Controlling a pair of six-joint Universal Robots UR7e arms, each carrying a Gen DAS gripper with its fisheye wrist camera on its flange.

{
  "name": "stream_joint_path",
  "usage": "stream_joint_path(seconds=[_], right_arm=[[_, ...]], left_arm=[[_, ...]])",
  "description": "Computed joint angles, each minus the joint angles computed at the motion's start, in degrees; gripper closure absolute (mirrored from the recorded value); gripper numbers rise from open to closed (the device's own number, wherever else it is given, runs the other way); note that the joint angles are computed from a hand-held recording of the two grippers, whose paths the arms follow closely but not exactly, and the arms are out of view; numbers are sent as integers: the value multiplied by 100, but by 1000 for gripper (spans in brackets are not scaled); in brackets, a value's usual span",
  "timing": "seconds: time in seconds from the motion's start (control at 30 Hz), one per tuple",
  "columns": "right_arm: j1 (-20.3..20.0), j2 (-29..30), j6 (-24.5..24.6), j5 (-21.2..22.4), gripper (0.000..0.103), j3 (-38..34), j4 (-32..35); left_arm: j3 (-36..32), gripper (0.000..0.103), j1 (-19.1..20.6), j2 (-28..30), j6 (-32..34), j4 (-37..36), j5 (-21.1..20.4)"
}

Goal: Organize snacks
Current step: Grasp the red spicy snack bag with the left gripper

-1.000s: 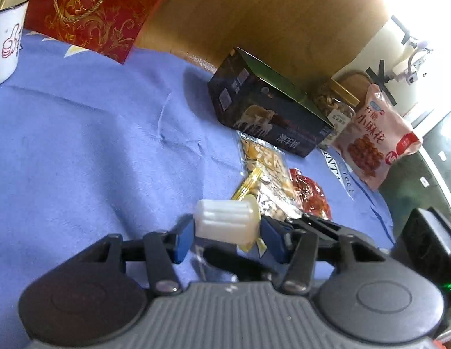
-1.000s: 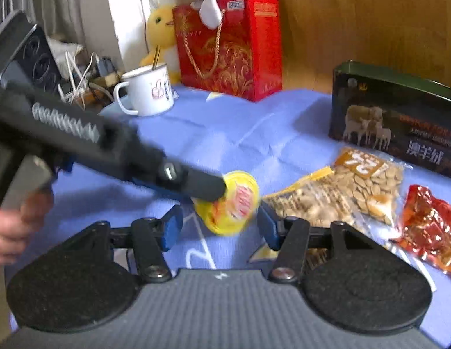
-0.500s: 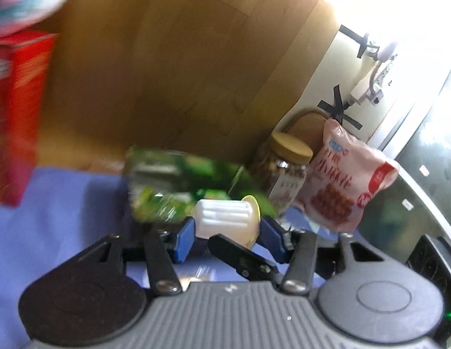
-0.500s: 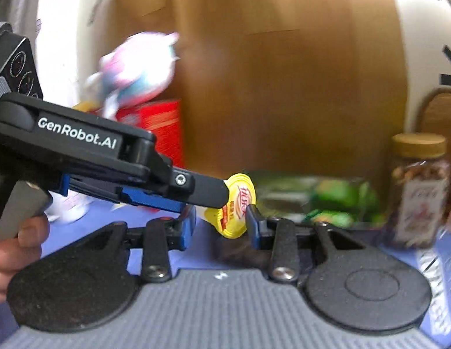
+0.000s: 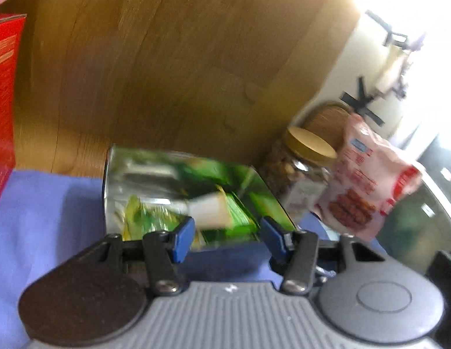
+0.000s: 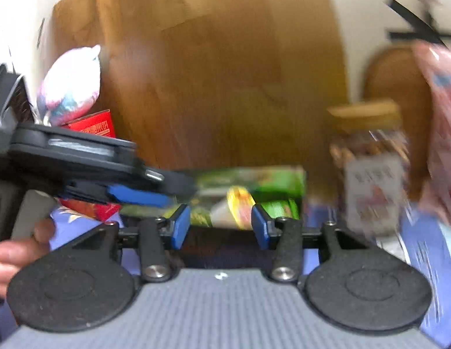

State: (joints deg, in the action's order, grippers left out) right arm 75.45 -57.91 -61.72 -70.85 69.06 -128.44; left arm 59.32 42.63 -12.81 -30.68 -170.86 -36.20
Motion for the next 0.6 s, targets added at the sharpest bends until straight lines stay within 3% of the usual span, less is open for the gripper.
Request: stream_joint_path(seconds=[0.17, 0.27, 0.53, 0.6], right_arm=[[-437, -102, 1036, -325, 54, -401, 932], [-626, -66, 1560, -300, 54, -674, 1532], [-536, -88, 1896, -266, 55, -527, 1667], [-507, -27, 2010, -247, 55, -636, 2059]], left_arm=[[608, 52, -72, -215, -844, 484, -736], [889, 52, -61, -217, -1249, 308, -1264], [804, 64, -179, -42, -1888, 851, -809], [699, 67, -161, 0, -1908, 1007, -801]])
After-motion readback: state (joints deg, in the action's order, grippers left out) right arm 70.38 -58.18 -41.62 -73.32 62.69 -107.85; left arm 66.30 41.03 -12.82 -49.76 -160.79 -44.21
